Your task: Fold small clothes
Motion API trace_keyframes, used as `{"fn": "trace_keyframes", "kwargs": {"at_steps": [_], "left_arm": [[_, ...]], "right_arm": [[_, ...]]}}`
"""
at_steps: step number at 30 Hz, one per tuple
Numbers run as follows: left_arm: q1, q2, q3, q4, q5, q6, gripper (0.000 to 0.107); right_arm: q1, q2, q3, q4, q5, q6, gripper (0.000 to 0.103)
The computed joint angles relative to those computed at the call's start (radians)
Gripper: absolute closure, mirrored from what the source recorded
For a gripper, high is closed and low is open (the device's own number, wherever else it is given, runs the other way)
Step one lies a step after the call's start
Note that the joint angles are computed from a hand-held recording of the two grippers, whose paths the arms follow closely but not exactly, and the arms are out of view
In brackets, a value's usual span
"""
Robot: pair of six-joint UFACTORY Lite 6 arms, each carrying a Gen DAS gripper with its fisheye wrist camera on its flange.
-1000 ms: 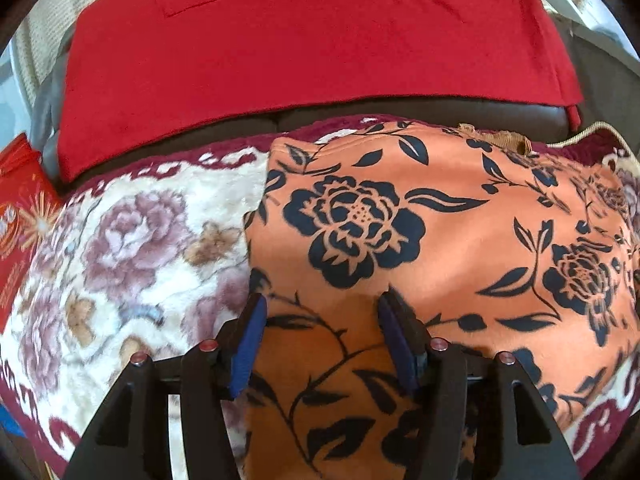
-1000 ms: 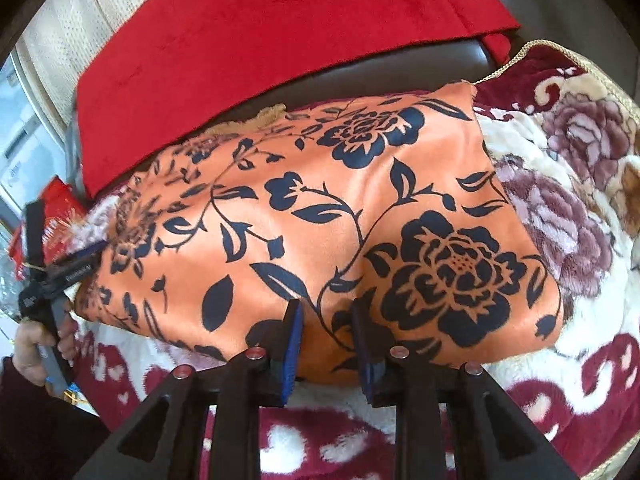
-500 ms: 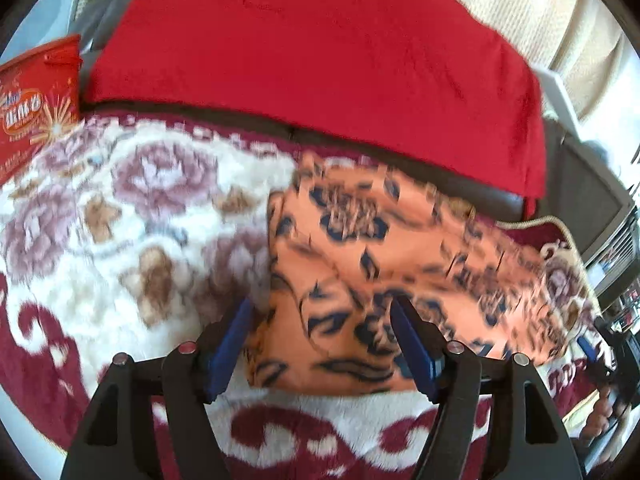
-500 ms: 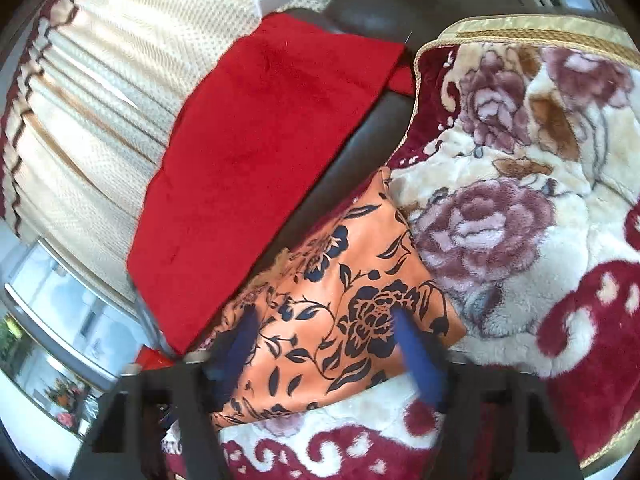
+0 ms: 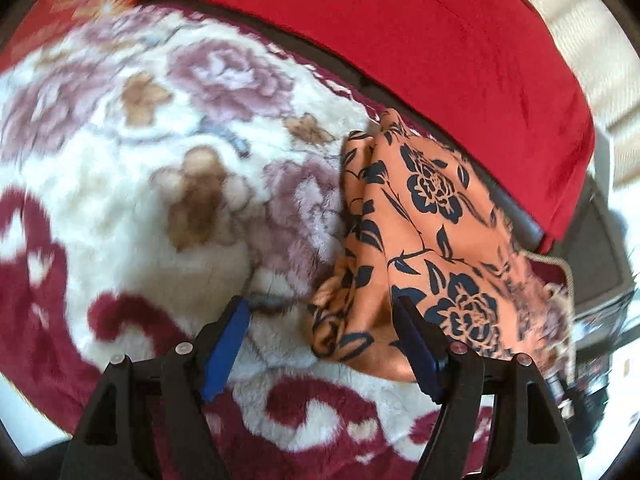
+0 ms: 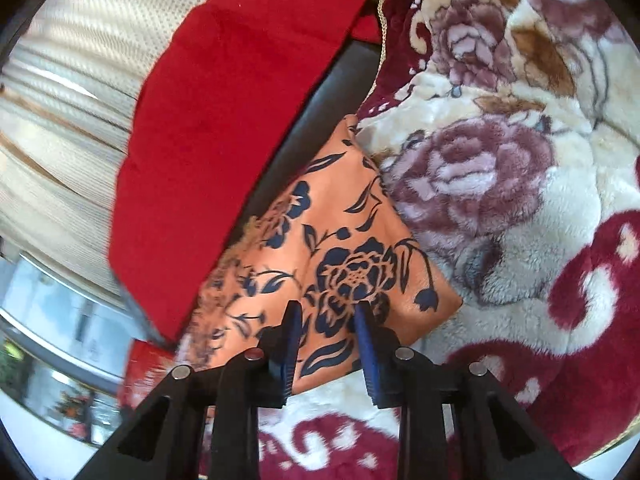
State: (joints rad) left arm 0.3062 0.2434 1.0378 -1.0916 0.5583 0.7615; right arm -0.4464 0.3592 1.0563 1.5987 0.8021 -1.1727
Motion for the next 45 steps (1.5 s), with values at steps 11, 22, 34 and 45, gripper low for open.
{"fn": "trace_keyframes", "kwargs": {"at_steps": [11,22,34,45], "left_arm": [[-0.003,0.023,-0.034,-0.110,0.153,0.067,0.027],[-0.033,0.117,0.044,-0.326,0.078,0.149,0.027],[-0.102,0.153,0.080,-0.483,-0.001,0.321,0.058],[-0.211,-0.037,-0.012,-0.498,-0.230,0.485,0.086]], "right_arm": [[0.000,0.060,-0.033,-0.046,0.168,0.032,0.071],[-0.046,0.085,-0.098,0.118,0.149,0.004,0.031],[0.057,0.129,0.003,0.289,0.024,0.008,0.048],[0.202,0.001,0.013,0.445,-0.271,-0.188,0.090]]}}
